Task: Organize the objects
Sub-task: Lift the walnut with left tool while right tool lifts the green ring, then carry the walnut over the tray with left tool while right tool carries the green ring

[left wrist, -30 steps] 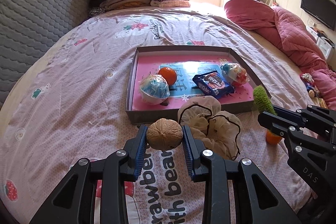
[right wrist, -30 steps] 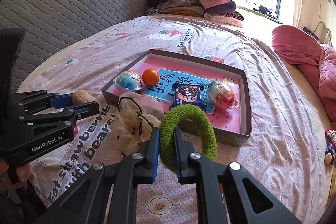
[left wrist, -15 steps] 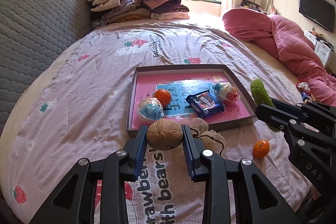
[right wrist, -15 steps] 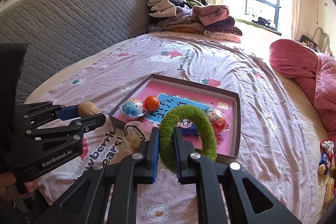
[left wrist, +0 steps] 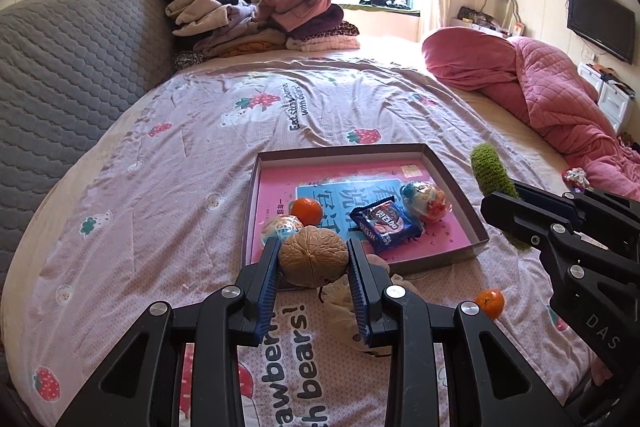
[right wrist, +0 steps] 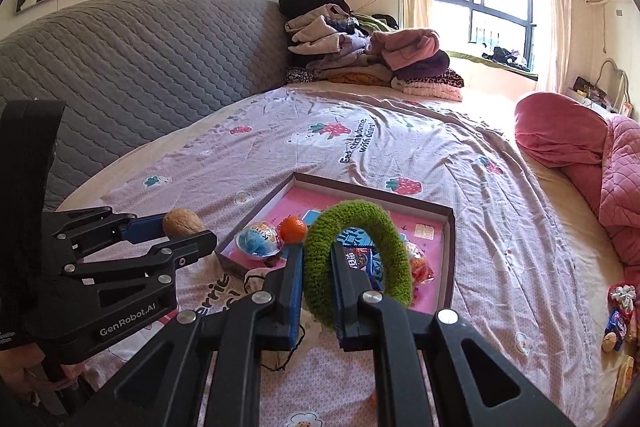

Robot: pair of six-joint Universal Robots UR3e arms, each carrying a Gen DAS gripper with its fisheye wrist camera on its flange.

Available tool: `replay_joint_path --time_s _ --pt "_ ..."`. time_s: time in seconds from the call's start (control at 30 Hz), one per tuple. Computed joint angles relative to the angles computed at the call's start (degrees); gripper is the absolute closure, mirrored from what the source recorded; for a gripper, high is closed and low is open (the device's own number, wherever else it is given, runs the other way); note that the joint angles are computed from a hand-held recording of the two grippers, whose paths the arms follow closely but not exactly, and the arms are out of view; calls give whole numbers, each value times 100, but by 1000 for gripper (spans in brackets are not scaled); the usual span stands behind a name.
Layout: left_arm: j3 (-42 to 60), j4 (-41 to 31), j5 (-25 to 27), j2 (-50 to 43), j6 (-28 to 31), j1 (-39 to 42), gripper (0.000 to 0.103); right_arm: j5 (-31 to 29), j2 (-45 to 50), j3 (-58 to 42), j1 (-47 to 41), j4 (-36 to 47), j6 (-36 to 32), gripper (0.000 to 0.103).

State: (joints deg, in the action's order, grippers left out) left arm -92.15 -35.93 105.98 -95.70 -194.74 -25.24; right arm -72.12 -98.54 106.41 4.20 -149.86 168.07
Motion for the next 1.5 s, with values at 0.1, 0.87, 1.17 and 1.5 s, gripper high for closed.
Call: replay_joint_path --time_s 0.1,0.87,1.17,1.5 --pt "265 -101 33 -123 8 -31 70 67 29 -80 -57 55 10 90" --pt "2030 -584 29 -1160 198 109 70 478 427 -863 -544 111 -66 90" --pt "2921 -826 38 -1719 242 115 70 500 797 -1266 -552 -22 -27 90" --pt "3812 -1084 60 -2282 282 91 70 632 1021 -1526 -660 -127 -11 90"
